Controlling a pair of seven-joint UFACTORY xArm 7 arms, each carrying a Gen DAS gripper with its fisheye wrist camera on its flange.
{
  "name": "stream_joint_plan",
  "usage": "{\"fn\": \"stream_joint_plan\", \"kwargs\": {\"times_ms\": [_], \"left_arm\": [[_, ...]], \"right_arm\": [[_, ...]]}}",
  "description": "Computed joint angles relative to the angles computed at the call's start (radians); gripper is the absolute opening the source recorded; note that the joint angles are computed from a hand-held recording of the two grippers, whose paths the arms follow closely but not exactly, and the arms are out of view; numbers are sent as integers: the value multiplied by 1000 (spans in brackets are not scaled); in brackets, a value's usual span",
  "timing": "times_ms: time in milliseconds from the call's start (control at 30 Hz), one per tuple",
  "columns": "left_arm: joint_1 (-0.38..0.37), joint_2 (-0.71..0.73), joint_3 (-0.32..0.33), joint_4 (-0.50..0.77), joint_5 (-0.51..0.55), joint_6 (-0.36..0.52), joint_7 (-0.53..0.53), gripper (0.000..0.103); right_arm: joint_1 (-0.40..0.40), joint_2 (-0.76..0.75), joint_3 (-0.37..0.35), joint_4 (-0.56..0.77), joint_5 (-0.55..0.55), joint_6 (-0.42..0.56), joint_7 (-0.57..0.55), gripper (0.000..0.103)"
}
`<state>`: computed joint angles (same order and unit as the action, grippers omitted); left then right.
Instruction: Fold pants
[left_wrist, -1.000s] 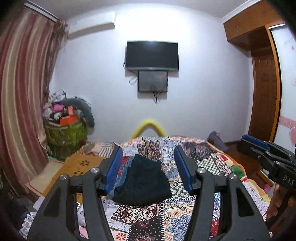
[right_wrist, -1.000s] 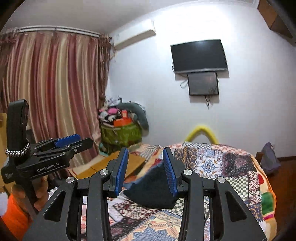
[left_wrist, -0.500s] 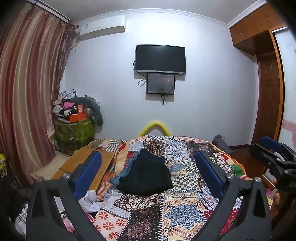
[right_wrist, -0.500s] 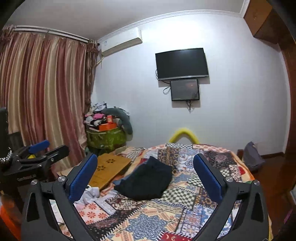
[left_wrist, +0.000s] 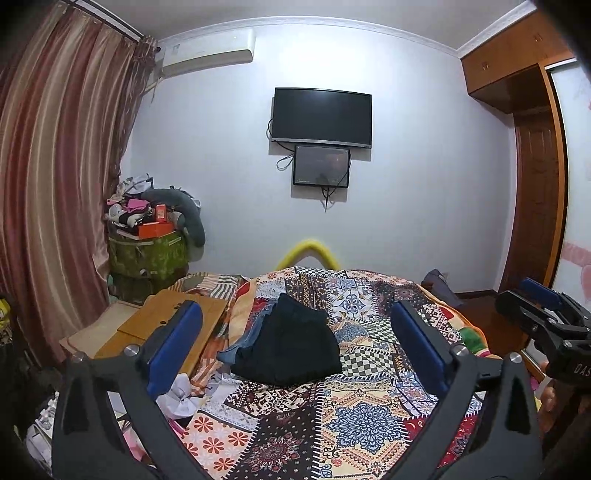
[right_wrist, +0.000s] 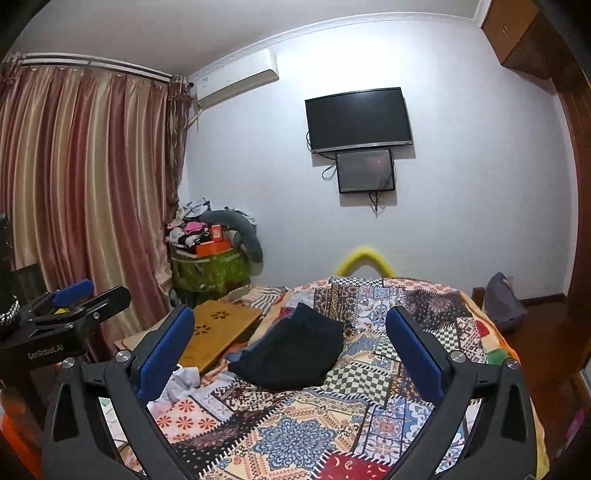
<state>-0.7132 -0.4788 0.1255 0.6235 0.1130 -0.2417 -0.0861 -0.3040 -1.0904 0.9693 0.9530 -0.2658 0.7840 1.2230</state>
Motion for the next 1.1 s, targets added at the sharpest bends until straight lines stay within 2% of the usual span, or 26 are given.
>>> {"fn": "stream_joint_plan", "kwargs": {"times_ms": [267,433,833,1100], "left_arm": [[-9,14,7,10,4,5,2,103],[12,21,-15,10,-1,1,-1,103],[-15,27,4,12,7,5,4,103],[-57,25,43,14,12,13,16,103]], "right_arm": [[0,7,9,7,4,11,-3,103],[4,11,10,9,8,21,-1,103],[8,6,8,18,6,42,12,103],[6,2,4,20,13,47,16,103]]}}
